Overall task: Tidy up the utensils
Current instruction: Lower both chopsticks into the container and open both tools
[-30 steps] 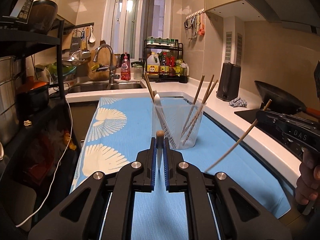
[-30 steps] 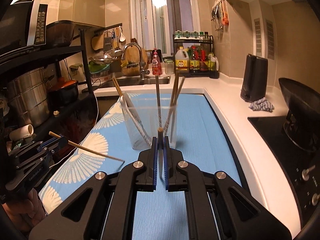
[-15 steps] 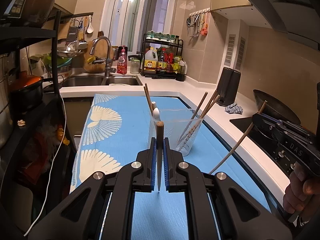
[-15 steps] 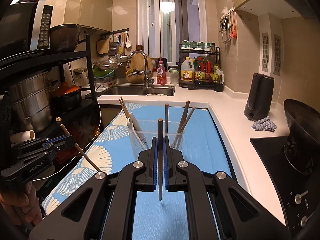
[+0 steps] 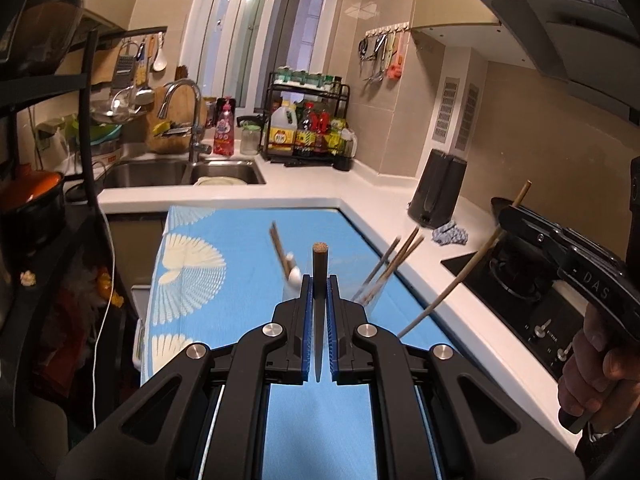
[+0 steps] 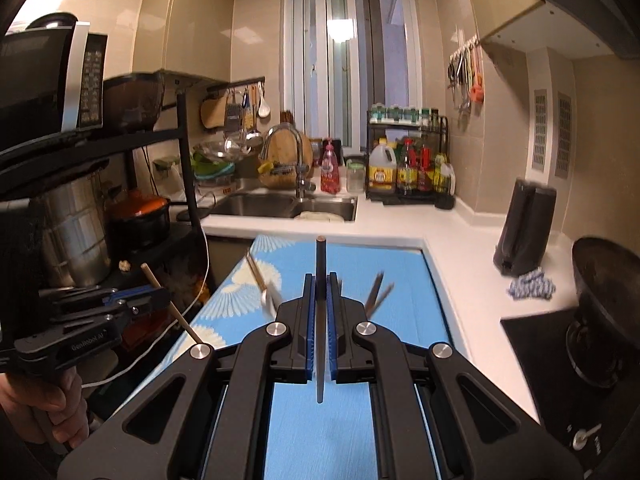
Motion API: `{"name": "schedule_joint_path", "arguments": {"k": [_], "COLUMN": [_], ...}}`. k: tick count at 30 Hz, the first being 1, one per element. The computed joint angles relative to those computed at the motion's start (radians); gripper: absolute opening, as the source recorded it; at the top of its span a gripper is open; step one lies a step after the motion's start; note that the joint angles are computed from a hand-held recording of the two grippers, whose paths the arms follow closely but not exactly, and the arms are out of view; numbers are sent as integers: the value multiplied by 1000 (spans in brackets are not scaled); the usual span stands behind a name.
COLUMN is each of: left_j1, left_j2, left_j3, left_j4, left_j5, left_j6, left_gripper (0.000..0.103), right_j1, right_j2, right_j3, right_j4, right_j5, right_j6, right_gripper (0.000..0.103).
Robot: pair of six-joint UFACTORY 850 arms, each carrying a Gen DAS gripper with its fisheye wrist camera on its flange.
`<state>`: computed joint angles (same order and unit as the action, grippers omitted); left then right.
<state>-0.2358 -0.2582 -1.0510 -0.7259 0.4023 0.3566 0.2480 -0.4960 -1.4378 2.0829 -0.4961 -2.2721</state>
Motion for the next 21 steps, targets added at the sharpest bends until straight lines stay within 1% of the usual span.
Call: {"name": "schedule_joint_path", "arguments": {"k": [2, 4, 7, 9, 11, 14, 17, 21], "left_j1": [10, 22, 28, 32, 43, 54, 70, 85], "left_j2": [-1, -6, -26, -53, -90, -153, -208, -284], "left_j3": [-32, -77, -134, -178, -226, -287, -333, -389], "left_j4": [19, 51, 47, 27, 21, -31, -31, -43], "left_j5": [-14, -27, -22, -18, -33, -51, -93, -156], "left_j6": [-4, -17, 7, 43, 51, 104, 104, 117], "left_gripper": [7, 7, 7, 7, 7, 7, 7, 7], "right_j1": [0, 5, 11, 15, 22, 26, 31, 36], "right_j2": [-9, -21, -54, -83, -117, -182, -260, -356], "right_j3": [-42, -86, -162, -211, -259, -344, -435, -538], "right_j4": [-25, -10, -7, 2, 26, -3, -122, -334], "right_j5": [-8, -10, -9, -5, 12, 38, 76, 110], "right_j6": [38, 24, 38, 37, 9, 50, 173, 370], "right_gripper": [5, 5, 5, 5, 5, 5, 5, 5]}}
